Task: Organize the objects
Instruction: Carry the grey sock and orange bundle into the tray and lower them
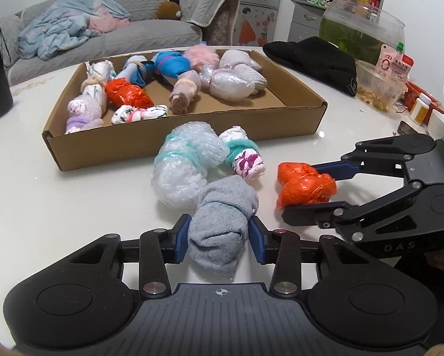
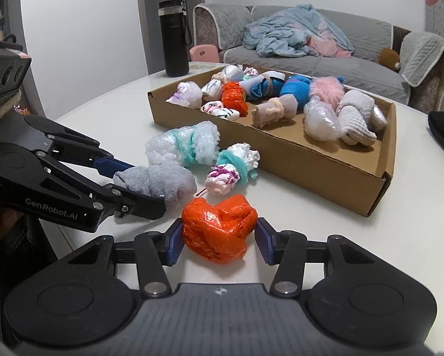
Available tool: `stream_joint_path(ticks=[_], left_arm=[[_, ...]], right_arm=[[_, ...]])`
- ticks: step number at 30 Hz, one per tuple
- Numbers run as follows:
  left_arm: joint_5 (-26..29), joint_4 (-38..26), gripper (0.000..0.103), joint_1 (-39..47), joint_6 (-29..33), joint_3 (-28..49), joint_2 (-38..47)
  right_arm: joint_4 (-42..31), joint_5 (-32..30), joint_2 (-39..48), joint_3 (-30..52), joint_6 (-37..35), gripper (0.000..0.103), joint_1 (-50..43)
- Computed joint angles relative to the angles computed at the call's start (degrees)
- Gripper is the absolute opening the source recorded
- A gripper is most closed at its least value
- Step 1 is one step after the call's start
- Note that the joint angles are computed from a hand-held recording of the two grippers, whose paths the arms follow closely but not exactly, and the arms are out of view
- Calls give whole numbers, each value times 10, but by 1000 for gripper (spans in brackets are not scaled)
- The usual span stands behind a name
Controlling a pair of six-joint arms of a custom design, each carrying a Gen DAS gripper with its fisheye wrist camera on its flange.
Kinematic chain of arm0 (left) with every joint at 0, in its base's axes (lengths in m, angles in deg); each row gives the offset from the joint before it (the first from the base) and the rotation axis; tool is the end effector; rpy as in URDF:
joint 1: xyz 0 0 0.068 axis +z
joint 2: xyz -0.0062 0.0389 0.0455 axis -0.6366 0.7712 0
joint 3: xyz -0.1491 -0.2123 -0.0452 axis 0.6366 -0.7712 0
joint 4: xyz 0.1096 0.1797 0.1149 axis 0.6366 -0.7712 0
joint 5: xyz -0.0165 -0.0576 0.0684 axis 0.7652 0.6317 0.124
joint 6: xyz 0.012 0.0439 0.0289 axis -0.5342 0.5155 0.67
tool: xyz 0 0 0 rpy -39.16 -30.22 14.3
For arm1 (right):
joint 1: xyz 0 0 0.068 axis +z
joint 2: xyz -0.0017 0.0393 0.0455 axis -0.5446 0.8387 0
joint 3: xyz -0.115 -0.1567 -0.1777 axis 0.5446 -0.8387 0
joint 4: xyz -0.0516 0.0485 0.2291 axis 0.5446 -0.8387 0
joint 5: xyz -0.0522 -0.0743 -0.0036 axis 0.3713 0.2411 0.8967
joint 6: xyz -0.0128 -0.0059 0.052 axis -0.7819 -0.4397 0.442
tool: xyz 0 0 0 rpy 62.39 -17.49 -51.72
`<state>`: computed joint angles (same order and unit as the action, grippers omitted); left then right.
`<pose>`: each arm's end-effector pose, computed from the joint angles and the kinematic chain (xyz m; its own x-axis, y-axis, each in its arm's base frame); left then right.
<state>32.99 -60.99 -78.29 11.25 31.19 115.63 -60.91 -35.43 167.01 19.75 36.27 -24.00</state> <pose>0.2343 -0.1766 0.0908 -0.7174 0.1145 -0.6872 0.2251 0.9716 -0.0732 0.3466 0.0774 0.0612 -0.3707 -0.5205 -0.7691 -0.8601 0.5049 0.0729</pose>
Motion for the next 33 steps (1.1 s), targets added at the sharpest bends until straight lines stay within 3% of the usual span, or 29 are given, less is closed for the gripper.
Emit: stream_joint_path(ticks=[11, 20, 26, 33], left_arm=[[-2, -10, 45, 17, -11, -66, -90], [-14, -86, 46, 65, 13, -112, -238], [-10, -144, 46, 123, 60, -72, -298], [8, -157, 46, 131, 108, 44, -242]], right_arm=[[-17, -18, -27, -2, 3, 46, -48], [-54, -24, -45, 57, 11, 46, -91], [-73, -24, -50, 112, 18, 46, -90], [-100, -29, -44, 179, 25, 46, -63]])
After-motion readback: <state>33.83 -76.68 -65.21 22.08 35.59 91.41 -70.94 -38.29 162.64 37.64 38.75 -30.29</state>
